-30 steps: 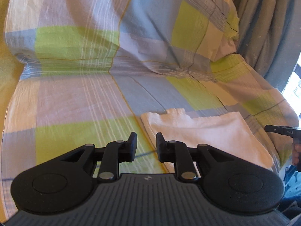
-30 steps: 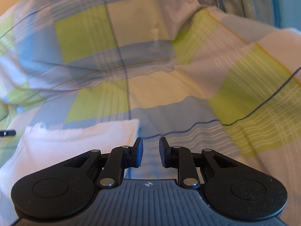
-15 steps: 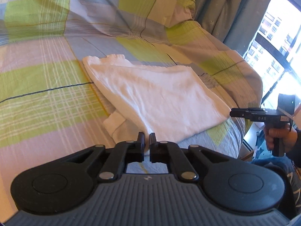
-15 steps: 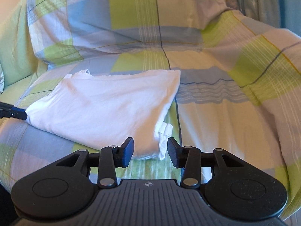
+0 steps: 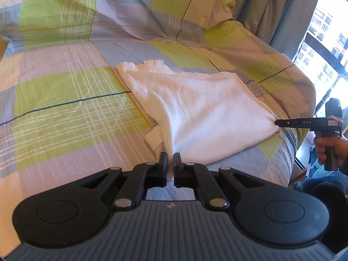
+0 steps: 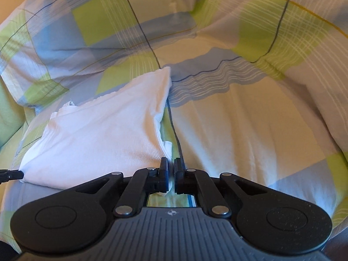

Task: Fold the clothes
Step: 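Open both grippers and release the folded tank top rectangle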

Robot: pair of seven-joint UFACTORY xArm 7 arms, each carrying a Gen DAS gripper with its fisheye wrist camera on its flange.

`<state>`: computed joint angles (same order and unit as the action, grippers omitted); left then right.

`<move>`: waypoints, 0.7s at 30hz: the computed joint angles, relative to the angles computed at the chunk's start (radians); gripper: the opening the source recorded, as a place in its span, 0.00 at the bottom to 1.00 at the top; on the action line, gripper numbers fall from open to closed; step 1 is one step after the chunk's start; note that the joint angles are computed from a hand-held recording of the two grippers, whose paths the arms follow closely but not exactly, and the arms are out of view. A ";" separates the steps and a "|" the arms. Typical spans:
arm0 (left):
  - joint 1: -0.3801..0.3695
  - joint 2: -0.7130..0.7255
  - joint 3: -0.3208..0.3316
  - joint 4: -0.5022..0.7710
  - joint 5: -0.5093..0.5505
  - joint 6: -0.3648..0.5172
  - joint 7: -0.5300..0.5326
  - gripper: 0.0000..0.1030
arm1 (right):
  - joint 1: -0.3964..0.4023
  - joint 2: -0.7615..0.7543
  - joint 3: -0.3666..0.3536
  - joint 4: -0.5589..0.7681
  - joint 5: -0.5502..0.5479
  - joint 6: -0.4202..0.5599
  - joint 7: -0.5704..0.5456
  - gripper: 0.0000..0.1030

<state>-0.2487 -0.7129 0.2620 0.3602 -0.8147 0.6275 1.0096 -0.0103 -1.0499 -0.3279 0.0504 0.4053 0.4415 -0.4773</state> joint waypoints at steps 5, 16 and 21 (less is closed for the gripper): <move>0.063 -0.053 -0.043 -0.009 0.097 0.030 -0.088 0.10 | -0.076 -0.060 0.083 0.000 -0.047 0.077 0.070 0.09; 0.058 -0.207 -0.008 -0.032 0.148 0.109 -0.226 0.13 | -0.084 -0.373 0.064 -0.004 -0.074 0.385 0.132 0.31; -0.052 -0.146 -0.019 -0.049 0.097 -0.006 -0.179 0.15 | 0.050 -0.314 0.098 0.011 -0.040 0.350 0.092 0.31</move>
<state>-0.3004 -0.8592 0.2431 0.3108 -0.7176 0.6211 0.8304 0.0395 -1.3638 -0.2303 0.0617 0.3648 0.7912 -0.3857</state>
